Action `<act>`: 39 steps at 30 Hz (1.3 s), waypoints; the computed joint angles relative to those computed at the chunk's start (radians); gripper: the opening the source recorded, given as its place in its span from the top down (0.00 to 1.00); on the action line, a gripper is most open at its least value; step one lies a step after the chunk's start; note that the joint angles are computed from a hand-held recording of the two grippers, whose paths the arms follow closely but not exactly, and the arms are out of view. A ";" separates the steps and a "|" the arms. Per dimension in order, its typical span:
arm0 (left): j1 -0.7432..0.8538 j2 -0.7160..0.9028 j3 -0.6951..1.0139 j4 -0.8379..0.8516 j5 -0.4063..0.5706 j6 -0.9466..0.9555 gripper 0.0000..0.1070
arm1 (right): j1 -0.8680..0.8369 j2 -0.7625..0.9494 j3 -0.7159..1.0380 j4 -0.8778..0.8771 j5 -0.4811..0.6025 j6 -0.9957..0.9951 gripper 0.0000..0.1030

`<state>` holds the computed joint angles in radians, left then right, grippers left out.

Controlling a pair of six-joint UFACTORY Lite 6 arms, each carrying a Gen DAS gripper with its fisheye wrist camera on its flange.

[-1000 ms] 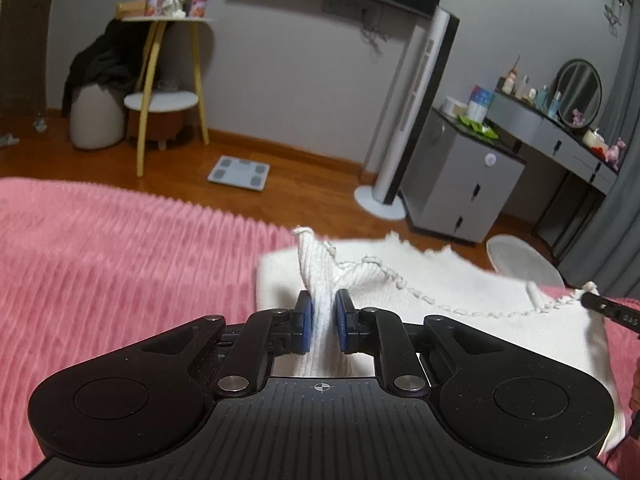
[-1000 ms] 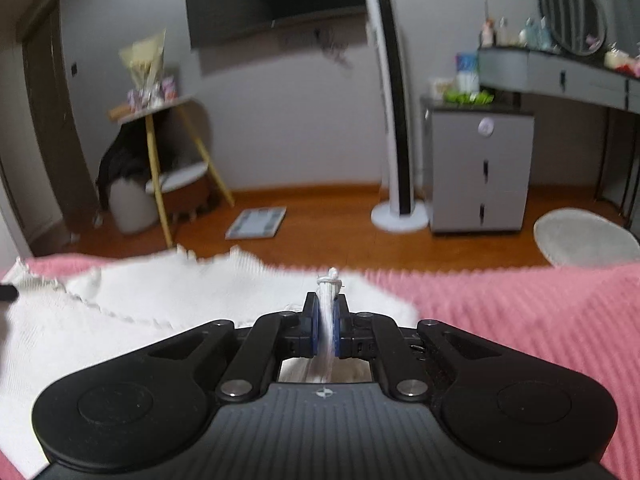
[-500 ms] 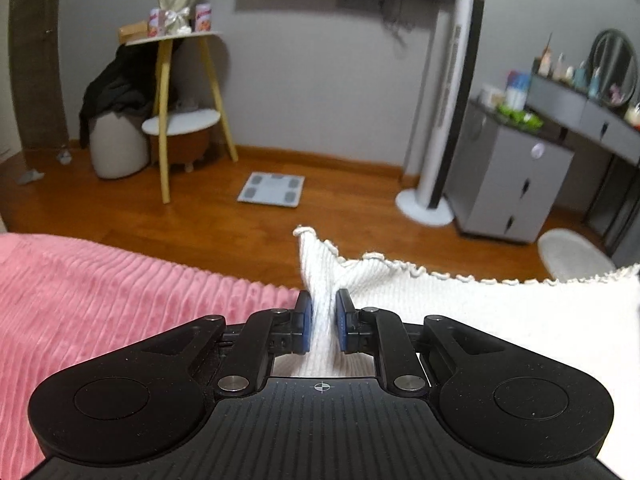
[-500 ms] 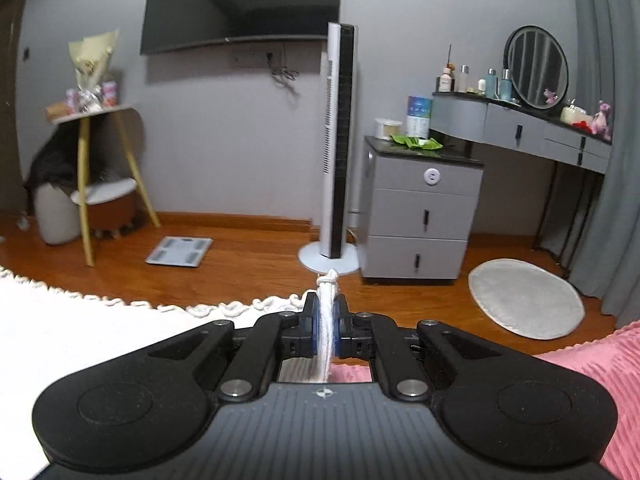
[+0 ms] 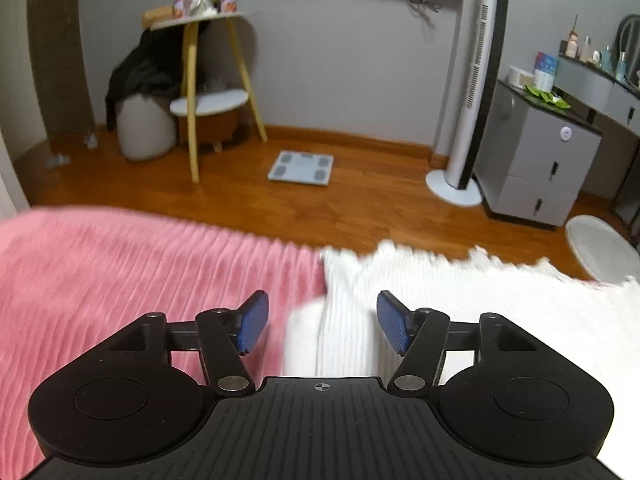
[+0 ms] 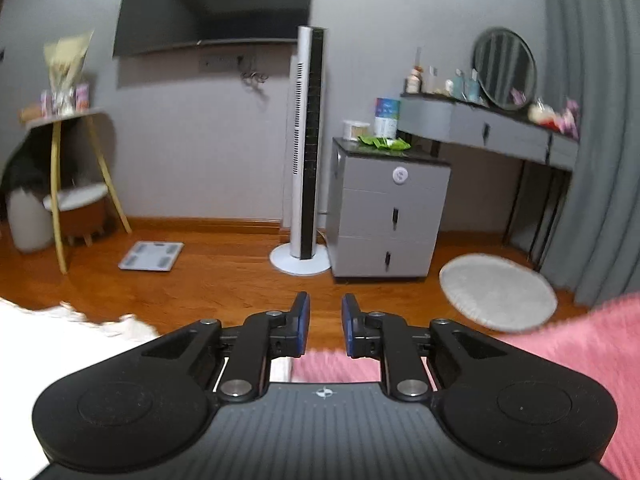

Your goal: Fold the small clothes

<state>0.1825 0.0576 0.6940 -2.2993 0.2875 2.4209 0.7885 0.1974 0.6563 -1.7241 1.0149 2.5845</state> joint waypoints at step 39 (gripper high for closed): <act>0.376 -0.130 -0.306 0.635 0.343 -0.518 0.16 | 0.710 0.011 -0.160 0.607 0.056 0.394 0.80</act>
